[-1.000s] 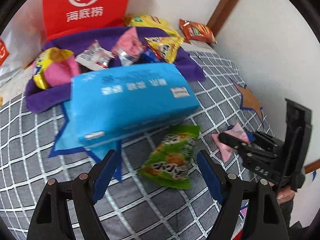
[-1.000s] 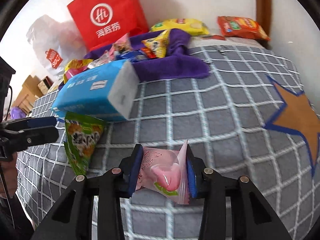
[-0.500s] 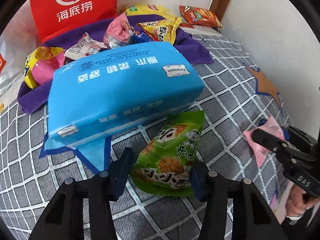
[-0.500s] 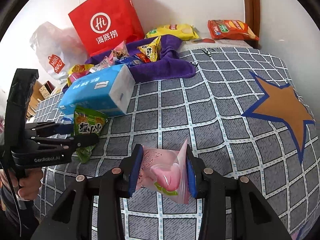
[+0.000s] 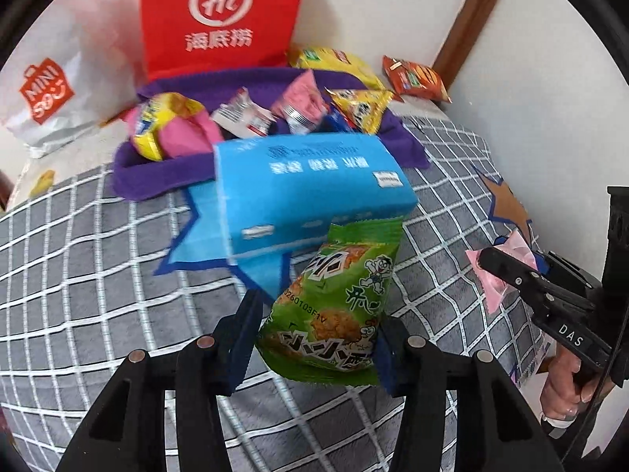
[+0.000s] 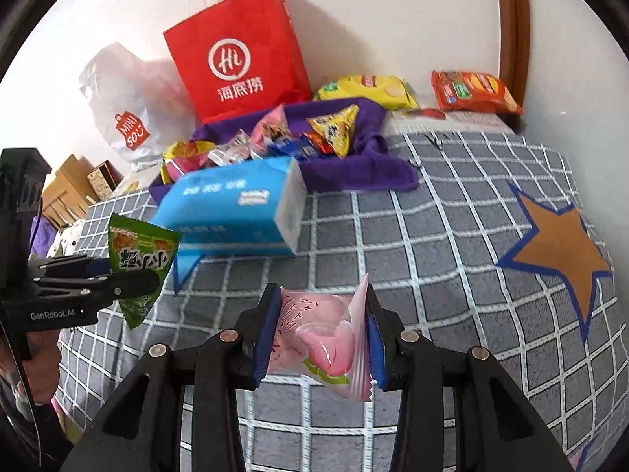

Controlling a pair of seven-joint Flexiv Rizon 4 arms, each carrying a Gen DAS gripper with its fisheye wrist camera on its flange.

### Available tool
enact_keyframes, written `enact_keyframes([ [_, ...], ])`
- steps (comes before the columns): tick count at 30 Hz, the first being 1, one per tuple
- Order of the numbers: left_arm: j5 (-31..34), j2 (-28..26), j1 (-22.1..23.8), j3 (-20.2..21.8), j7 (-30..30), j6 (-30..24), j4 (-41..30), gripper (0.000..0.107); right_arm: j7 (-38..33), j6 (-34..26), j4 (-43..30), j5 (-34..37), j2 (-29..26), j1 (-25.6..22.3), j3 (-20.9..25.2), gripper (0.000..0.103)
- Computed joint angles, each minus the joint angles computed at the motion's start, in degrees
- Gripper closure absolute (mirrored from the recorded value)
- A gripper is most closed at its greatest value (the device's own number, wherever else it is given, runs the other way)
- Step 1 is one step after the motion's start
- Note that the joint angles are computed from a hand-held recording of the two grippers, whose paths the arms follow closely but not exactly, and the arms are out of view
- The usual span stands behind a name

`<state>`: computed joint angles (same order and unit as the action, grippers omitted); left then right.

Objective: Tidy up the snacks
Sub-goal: 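Carry the green bag and pink candy over the purple cloth with both tools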

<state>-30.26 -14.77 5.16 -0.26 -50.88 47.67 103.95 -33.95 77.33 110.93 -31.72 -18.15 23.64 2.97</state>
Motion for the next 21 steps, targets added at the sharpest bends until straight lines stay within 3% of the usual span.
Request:
enact_keyframes([
  [14, -4.66, 1.44, 2.19, 0.27, 3.86, -1.08, -1.73, 0.058, 2.28, -4.59, -7.19, -3.35, -1.46, 2.28, -0.48, 0.063],
  [21, -5.14, 0.00, 2.62, 0.33, 2.28, -1.07, -4.98, 0.058, 1.71, -6.72, -11.61, -3.03, -2.70, 2.37, -0.35, 0.063],
])
